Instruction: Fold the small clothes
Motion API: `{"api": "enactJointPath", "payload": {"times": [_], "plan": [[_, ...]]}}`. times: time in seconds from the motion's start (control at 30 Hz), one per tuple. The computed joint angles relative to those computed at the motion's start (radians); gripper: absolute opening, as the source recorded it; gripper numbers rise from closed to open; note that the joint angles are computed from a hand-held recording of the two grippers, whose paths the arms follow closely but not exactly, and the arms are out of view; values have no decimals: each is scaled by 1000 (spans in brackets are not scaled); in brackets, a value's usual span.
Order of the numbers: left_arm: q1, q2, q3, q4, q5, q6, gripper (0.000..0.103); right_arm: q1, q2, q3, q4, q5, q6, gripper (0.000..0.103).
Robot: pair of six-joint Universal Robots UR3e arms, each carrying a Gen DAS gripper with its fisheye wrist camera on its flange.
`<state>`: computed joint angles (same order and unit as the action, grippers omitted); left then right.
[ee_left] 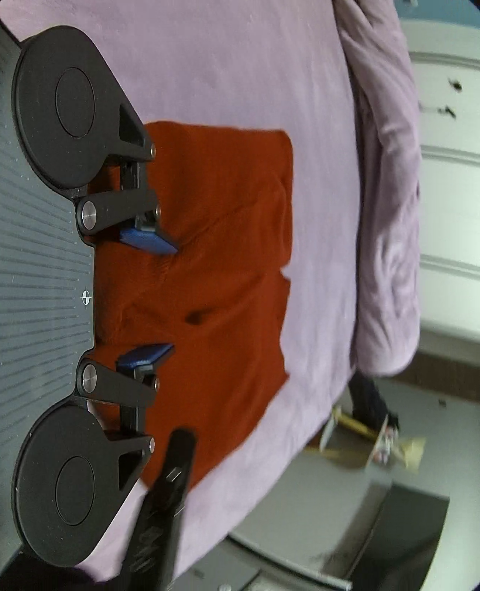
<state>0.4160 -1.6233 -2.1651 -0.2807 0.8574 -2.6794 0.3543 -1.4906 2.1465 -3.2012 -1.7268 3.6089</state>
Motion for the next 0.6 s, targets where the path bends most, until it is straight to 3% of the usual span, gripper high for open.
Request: {"api": "enactJointPath", "payload": {"times": [0.23, 0.37, 0.47, 0.53, 0.6], "plan": [[258, 289, -78, -441, -199, 158, 57, -29, 81, -159, 17, 192, -28, 10], [305, 275, -89, -346, -143, 112, 55, -1, 203, -296, 80, 265, -67, 10], [272, 165, -38, -255, -57, -19, 53, 27, 283, -384, 226, 248, -140, 8], [268, 121, -7, -280, -48, -34, 53, 20, 295, -348, 181, 262, -156, 7], [242, 62, 30, -292, -33, -48, 52, -2, 248, -351, 241, 290, -145, 7]]}}
